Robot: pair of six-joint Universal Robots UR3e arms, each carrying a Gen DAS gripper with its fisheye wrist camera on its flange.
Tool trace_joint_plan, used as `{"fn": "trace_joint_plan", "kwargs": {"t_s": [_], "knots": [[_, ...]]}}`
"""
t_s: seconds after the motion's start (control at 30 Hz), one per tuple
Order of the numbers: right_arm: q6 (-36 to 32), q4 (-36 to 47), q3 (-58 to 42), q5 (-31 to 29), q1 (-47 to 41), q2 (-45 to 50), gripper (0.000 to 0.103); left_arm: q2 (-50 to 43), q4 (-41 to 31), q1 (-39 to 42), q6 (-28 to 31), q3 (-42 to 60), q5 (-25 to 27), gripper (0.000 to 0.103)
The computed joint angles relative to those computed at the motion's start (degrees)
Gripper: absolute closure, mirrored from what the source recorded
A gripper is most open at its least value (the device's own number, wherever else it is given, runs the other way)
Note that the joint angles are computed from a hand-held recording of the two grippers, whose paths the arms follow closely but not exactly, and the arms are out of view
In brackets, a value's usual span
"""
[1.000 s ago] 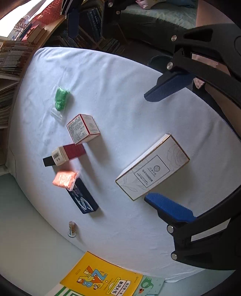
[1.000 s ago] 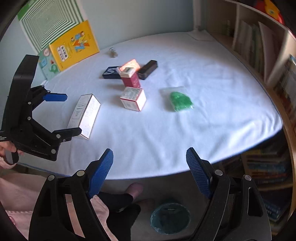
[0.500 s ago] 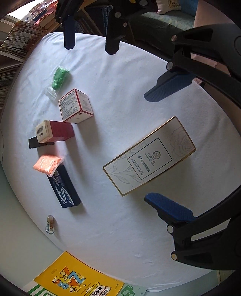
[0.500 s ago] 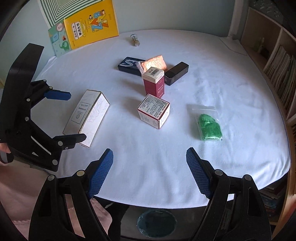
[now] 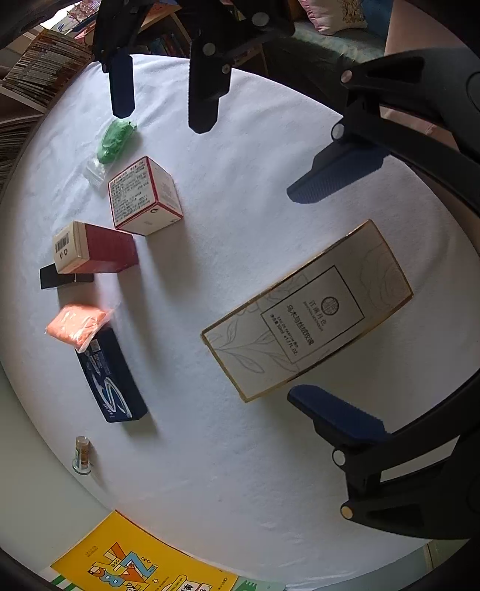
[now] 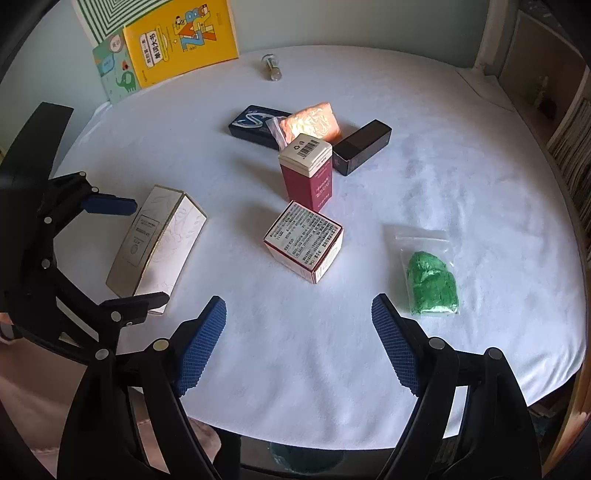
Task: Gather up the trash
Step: 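Grasp the white-gold box with the left tool while the right tool grasps the red-white square box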
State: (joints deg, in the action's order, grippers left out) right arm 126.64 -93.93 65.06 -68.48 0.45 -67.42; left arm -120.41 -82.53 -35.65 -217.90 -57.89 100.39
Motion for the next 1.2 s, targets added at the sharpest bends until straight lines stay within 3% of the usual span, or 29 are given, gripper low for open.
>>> {"fn": "trace_joint_plan", "kwargs": {"t_s": [0.63, 0.87, 0.93, 1.0, 1.2], "knots": [[1.7, 3.8, -13.6, -2.2, 4.8, 11.7, 0.022, 3.2, 5.0, 3.9, 1.3, -9.0, -4.2, 0.01], [2.4, 2.5, -15.6, -3.6, 7.0, 14.4, 0.024, 4.0, 7.6, 4.9, 3.1, -12.2, -6.0, 0.035], [3.0, 2.0, -16.0, -3.8, 7.5, 15.2, 0.039, 4.0, 7.8, 5.1, 3.4, -12.5, -6.2, 0.043], [3.7, 2.1, -16.6, -4.4, 8.0, 15.9, 0.046, 4.0, 8.0, 5.2, 3.8, -12.5, -6.4, 0.049], [3.6, 1.2, -14.0, -3.9, 7.0, 14.1, 0.05, 4.9, 9.2, 4.6, 5.2, -13.1, -5.7, 0.054]]}}
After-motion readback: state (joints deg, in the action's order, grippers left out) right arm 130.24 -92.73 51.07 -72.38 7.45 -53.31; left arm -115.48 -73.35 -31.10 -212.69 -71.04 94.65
